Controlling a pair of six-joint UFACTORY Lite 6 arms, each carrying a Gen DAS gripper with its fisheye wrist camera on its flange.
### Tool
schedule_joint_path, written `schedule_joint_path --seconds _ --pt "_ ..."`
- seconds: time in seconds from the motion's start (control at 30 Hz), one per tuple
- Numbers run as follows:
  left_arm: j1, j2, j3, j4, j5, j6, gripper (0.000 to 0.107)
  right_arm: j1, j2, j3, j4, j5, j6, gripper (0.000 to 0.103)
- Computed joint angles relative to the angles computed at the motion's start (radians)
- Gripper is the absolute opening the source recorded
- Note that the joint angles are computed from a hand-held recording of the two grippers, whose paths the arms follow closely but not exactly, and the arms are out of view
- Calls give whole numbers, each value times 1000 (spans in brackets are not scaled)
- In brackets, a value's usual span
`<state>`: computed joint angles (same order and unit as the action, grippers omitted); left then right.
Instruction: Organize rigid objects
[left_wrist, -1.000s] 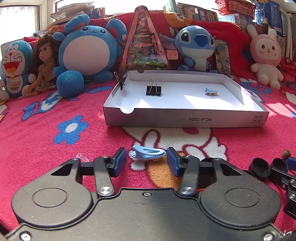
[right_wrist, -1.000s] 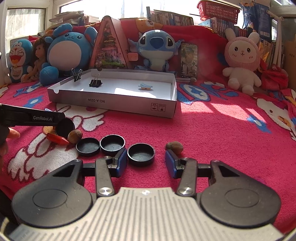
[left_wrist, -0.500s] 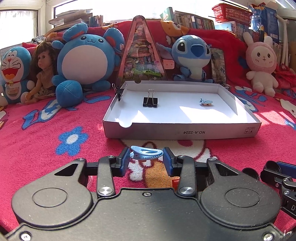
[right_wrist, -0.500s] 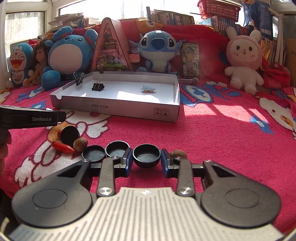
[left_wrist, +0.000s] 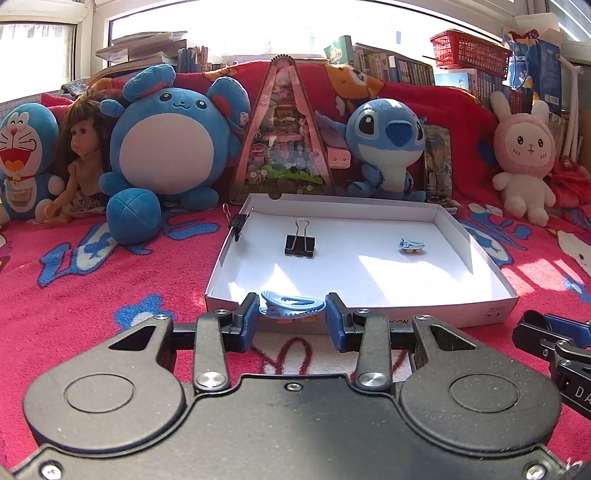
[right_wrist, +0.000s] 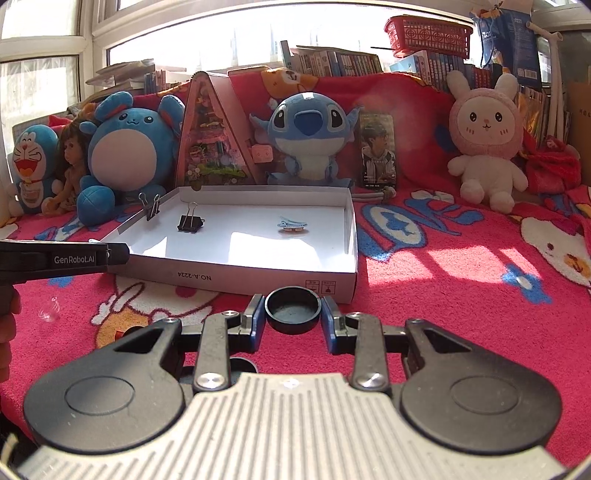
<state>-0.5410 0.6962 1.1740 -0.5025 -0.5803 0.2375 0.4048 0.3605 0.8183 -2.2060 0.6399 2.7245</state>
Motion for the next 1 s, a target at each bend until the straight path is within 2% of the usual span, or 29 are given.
schedule_joint_path --seconds 0.27,0.53,0.83,1.0 --pt "44 36 113 75 92 -37 37 -58 65 108 -16 -32 -21 37" --pt "84 98 230 114 130 -78 37 -118 133 222 -37 -87 -29 37" --pt "129 198 389 210 233 -189 37 -150 205 306 -66 -105 -35 37" --pt "135 253 469 212 269 -179 37 -162 256 355 -83 -107 -36 37"
